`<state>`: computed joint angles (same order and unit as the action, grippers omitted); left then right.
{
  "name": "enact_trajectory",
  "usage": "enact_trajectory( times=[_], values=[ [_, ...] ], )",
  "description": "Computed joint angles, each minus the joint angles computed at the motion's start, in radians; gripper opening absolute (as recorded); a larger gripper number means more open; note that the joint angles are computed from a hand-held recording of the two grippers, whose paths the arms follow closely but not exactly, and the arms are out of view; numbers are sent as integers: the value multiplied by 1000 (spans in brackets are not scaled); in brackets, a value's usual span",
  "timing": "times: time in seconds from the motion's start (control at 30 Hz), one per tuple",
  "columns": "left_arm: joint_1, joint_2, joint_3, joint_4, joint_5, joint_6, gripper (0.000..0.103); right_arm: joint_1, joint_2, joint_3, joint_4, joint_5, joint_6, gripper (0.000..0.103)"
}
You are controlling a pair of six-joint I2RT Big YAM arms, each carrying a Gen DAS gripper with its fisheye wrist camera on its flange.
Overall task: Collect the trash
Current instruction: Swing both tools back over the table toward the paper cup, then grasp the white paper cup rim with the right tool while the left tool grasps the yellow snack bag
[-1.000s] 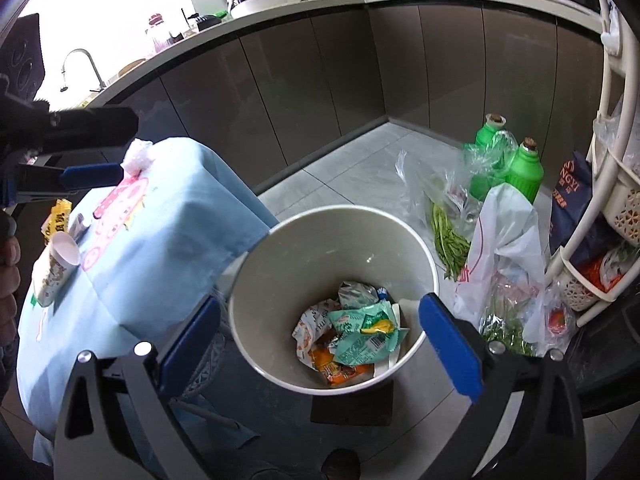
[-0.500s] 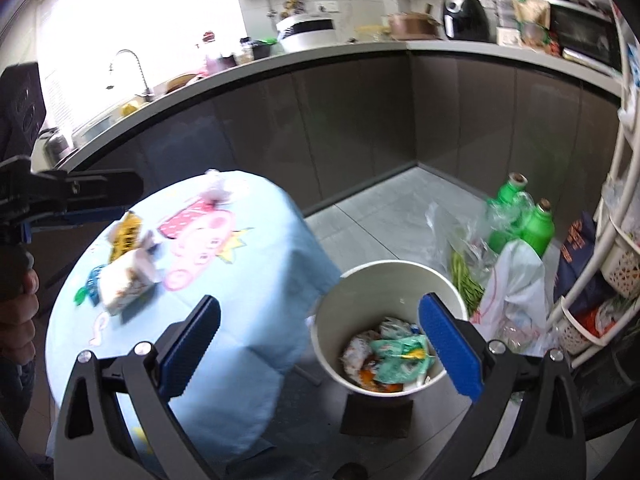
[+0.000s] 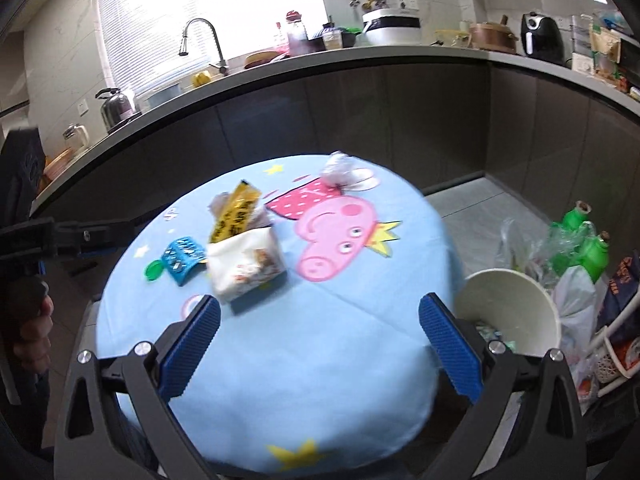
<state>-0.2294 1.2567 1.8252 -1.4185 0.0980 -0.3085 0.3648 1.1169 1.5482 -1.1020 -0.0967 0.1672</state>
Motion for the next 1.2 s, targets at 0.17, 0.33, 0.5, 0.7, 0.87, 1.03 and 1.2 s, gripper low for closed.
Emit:
enact_trajectory(
  times=[0.17, 0.33, 0.5, 0.7, 0.87, 1.03, 1.2],
  values=[
    [160, -95, -125, -11, 39, 68, 94, 116, 51, 26, -5, 7, 52, 100],
    [285, -141, -193, -4, 125, 109, 94, 214, 136, 78, -45, 85, 63, 100],
    [340, -149, -224, 9, 185, 141, 94, 262, 209, 114, -60, 175, 116, 98],
    [355, -138, -239, 29, 227, 146, 94, 278, 282, 151, -76, 266, 127, 77],
    [350, -125, -238, 51, 238, 165, 94, 273, 303, 159, -69, 295, 151, 58],
    [335, -103, -229, 58, 245, 159, 94, 276, 310, 160, -65, 327, 155, 44],
    [308, -92, -221, 58, 229, 163, 94, 254, 301, 142, -69, 322, 178, 11]
  ],
)
